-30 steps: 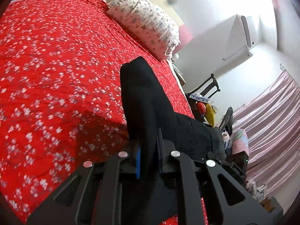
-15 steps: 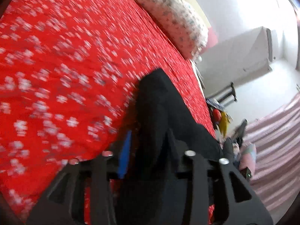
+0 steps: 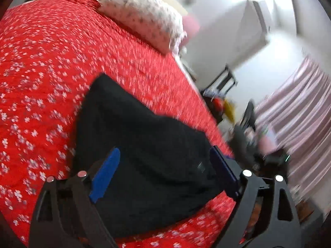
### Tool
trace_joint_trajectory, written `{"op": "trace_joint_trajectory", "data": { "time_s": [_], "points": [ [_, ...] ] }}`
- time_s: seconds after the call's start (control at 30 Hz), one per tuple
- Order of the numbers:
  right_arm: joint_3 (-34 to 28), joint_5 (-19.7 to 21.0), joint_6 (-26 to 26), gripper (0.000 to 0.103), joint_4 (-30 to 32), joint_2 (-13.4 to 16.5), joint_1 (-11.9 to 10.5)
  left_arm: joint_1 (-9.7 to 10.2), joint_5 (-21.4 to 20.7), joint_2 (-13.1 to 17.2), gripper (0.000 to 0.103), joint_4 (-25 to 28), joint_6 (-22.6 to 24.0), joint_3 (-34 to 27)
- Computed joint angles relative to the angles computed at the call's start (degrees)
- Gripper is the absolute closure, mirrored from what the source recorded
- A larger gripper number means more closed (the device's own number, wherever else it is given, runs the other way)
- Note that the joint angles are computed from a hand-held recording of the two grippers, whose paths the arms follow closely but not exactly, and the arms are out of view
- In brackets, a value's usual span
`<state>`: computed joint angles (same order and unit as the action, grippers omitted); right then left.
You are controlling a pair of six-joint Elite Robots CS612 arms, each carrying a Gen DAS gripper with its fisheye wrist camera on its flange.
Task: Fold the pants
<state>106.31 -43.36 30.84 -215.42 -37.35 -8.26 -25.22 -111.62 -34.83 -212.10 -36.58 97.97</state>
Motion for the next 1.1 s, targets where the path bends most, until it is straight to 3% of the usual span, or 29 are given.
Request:
{"op": "trace_joint_trajectory", "data": {
  "time_s": [0.07, 0.13, 0.2, 0.33, 0.4, 0.53, 0.63, 0.73, 0.93, 1.1],
  "points": [
    [0.13, -6.04, -4.94, 0.021, 10.18, -1.58, 1.31, -0.43, 1.23, -0.08, 0.011, 5.97, 1.98, -0.38],
    [-0.54, -8.24, -7.04, 0.022, 16.24, -1.41, 1.62, 0.04, -0.45, 1.11, 0.011, 9.42, 1.15, -1.9],
    [-1.34, -7.56, -6.49, 0.022, 15.29, -0.47, 1.45, 0.54, -1.86, 2.43, 0.011, 6.31, -1.54, -2.54],
    [-1.38, -8.09, -4.7, 0.022, 10.73, 0.72, 1.49, 0.93, -2.93, 2.71, 0.012, 5.39, -3.08, -2.56],
    [-0.87, -9.76, -6.45, 0.022, 10.24, 0.13, 2.03, 0.31, 0.46, 1.19, 0.013, 5.51, -1.22, -0.36],
    [3.76, -22.05, -13.95, 0.011, 8.11, -3.83, 4.6, -2.22, 10.04, -3.14, 0.008, 4.57, 4.32, 5.88],
    [6.97, -25.65, -15.82, 0.007, 3.09, -5.21, 5.65, -5.34, 21.22, -5.85, 0.002, -0.46, 8.51, 11.48],
    [9.3, -30.45, -17.68, 0.001, 0.59, -6.23, 7.19, -8.12, 29.35, -7.7, 0.002, -3.36, 12.69, 15.52],
    [13.52, -43.93, -23.97, 0.001, -8.95, -5.91, 11.57, -11.83, 36.53, -8.53, 0.002, -10.0, 15.5, 21.01],
    [15.78, -51.51, -26.48, 0.001, -15.71, -4.79, 14.09, -13.94, 40.71, -8.96, 0.002, -13.39, 15.85, 24.12]
  ]
}}
